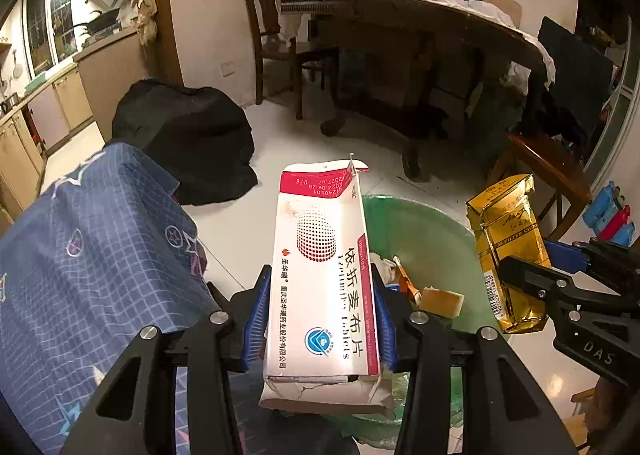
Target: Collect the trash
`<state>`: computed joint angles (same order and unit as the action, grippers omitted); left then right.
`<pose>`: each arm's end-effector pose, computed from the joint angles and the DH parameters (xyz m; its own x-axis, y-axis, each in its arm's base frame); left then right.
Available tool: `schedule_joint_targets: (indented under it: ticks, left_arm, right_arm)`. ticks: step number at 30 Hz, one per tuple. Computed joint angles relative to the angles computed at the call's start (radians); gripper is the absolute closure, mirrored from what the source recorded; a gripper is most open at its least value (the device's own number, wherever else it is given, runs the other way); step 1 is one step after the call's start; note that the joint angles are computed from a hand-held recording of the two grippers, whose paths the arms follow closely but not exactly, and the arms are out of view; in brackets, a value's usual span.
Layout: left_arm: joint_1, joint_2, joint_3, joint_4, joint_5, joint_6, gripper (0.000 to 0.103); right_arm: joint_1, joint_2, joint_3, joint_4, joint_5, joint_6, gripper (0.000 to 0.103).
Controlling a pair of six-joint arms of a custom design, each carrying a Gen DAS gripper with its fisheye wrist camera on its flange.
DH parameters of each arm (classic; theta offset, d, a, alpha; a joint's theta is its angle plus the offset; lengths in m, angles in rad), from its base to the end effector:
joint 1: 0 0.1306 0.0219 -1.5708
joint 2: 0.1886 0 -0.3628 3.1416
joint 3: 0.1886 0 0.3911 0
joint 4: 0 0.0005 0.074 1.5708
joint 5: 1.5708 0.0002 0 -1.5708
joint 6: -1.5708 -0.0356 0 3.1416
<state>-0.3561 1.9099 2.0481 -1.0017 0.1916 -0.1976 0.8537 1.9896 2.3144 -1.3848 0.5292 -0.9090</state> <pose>0.6185 -0.2378 0.4150 -0.6086 0.4320 -0.6656 0.5892 0.8079 -0.0144 0.4415 0.4783 0.4619 -0.7376 0.1902 -0.6479 0.1521 0.9816 0.1150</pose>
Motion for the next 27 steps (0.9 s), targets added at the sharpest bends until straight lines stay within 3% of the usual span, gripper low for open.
schedule_joint_targets:
  ticks: [5,7,9,12,17,20,22,27]
  left_arm:
    - [-0.002,0.029,0.018,0.005,-0.006,0.003,0.055]
    - [-0.001,0.044,0.031,0.006,-0.01,0.005,0.045]
    - [0.001,0.046,0.026,0.022,-0.017,0.009,0.024]
    - [0.001,0.05,0.028,0.026,-0.019,0.009,0.021]
    - [0.01,0.043,0.017,0.027,-0.012,0.008,0.014]
    - [0.025,-0.011,-0.047,0.057,-0.019,0.011,0.013]
    - [0.038,-0.078,-0.125,0.106,-0.008,0.017,0.008]
    - [0.101,-0.322,-0.415,0.304,0.061,-0.008,0.005]
  right_arm:
    - [-0.004,0.015,0.014,-0.01,-0.014,-0.001,0.067]
    - [-0.012,0.0,-0.014,0.007,-0.018,0.002,0.065]
    - [-0.013,-0.001,-0.018,0.01,-0.019,-0.004,0.065]
    - [-0.014,-0.008,-0.032,0.014,-0.014,-0.007,0.064]
    - [0.002,-0.015,-0.023,0.01,0.035,-0.022,0.053]
    - [0.041,-0.051,-0.048,0.04,0.113,-0.022,0.047]
    - [0.078,-0.045,-0.015,0.015,0.191,-0.021,0.039]
    - [0.229,-0.022,0.054,-0.043,0.461,-0.09,0.015]
